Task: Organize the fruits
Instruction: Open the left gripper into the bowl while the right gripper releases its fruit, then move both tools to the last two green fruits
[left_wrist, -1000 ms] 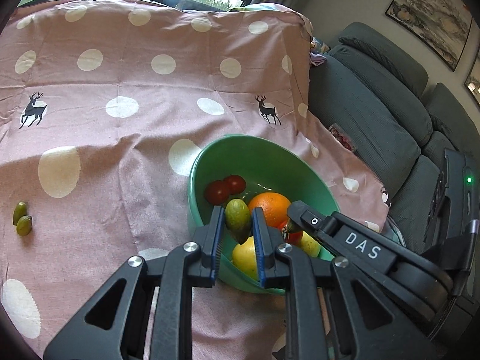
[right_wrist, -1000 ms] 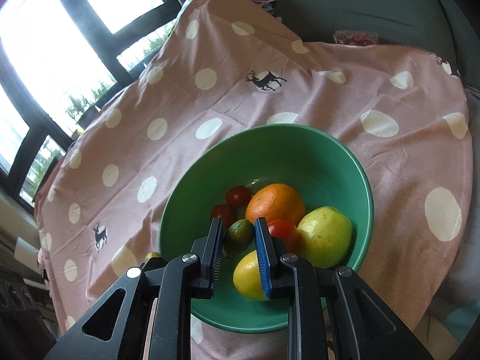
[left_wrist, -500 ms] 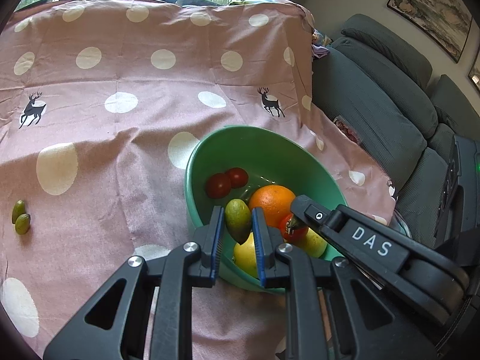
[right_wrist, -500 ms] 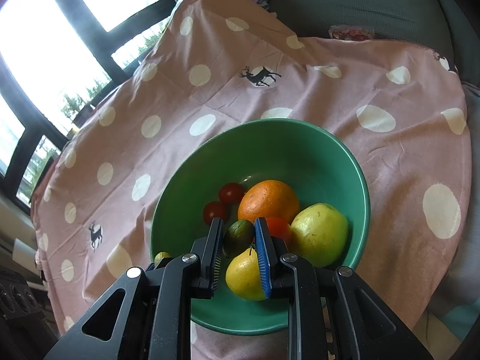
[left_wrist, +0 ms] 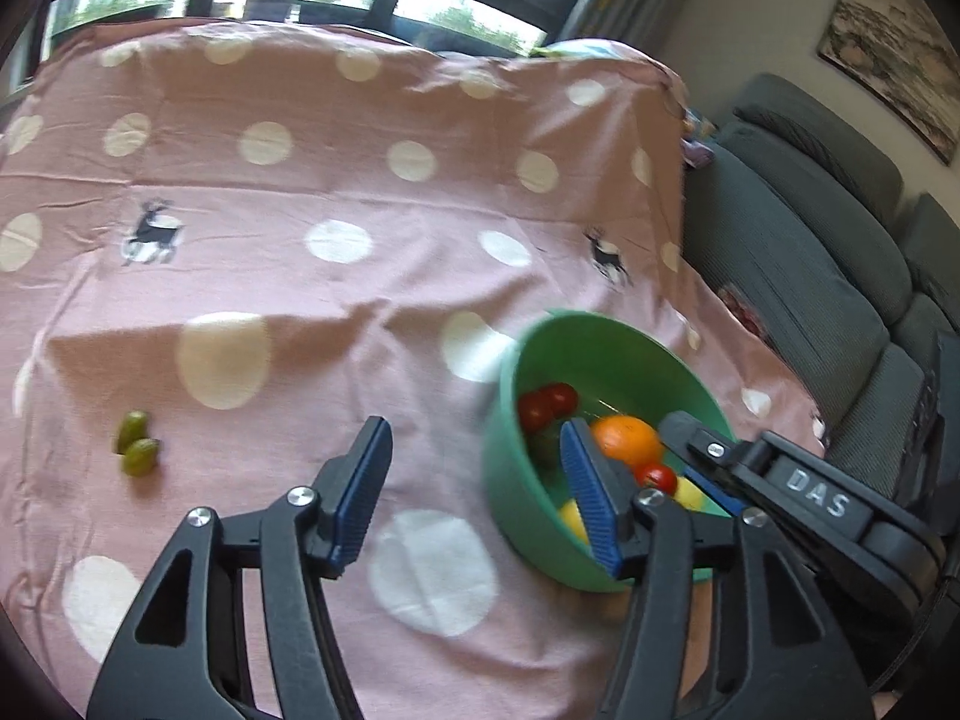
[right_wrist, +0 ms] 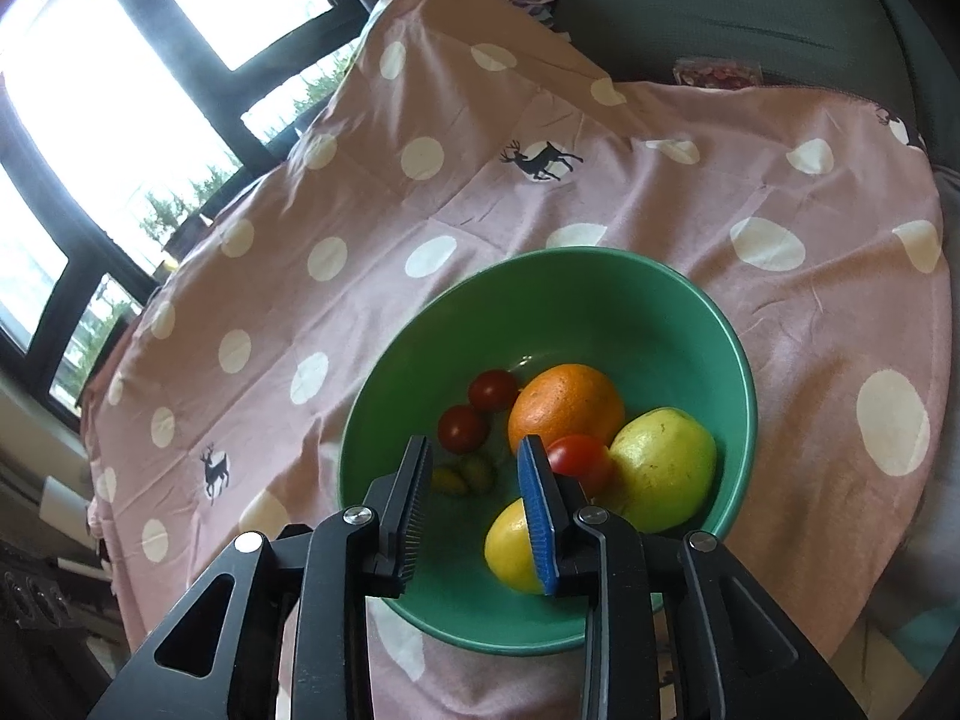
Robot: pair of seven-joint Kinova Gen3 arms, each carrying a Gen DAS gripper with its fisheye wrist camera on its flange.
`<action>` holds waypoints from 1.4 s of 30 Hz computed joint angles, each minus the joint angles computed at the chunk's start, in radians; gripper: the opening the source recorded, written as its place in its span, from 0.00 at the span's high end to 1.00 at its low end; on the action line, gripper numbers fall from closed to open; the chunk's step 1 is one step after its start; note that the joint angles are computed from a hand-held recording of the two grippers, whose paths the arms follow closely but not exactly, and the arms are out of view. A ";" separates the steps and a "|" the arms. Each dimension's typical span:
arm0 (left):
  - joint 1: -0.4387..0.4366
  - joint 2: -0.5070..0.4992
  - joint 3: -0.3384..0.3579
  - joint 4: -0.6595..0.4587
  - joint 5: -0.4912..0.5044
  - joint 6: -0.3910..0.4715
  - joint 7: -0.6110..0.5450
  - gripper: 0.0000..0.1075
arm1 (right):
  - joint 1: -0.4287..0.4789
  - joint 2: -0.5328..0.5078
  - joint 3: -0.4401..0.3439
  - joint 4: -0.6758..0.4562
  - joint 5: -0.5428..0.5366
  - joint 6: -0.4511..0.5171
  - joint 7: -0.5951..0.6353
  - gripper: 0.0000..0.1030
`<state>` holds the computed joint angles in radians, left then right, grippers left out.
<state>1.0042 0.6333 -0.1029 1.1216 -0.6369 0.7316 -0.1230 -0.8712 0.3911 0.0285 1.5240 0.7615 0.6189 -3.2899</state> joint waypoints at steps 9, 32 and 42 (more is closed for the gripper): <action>0.008 -0.072 -0.019 0.089 -0.038 0.325 0.175 0.38 | -0.043 0.057 0.034 -0.102 -0.173 -0.067 0.282 0.64; -0.179 -0.211 0.142 0.381 -0.060 0.339 0.482 0.41 | -0.017 0.606 -0.187 -1.019 -0.581 0.453 1.059 0.64; -0.205 -0.229 0.147 0.419 -0.061 0.244 0.507 0.41 | -0.025 0.697 -0.094 -1.182 -0.723 0.535 1.113 0.77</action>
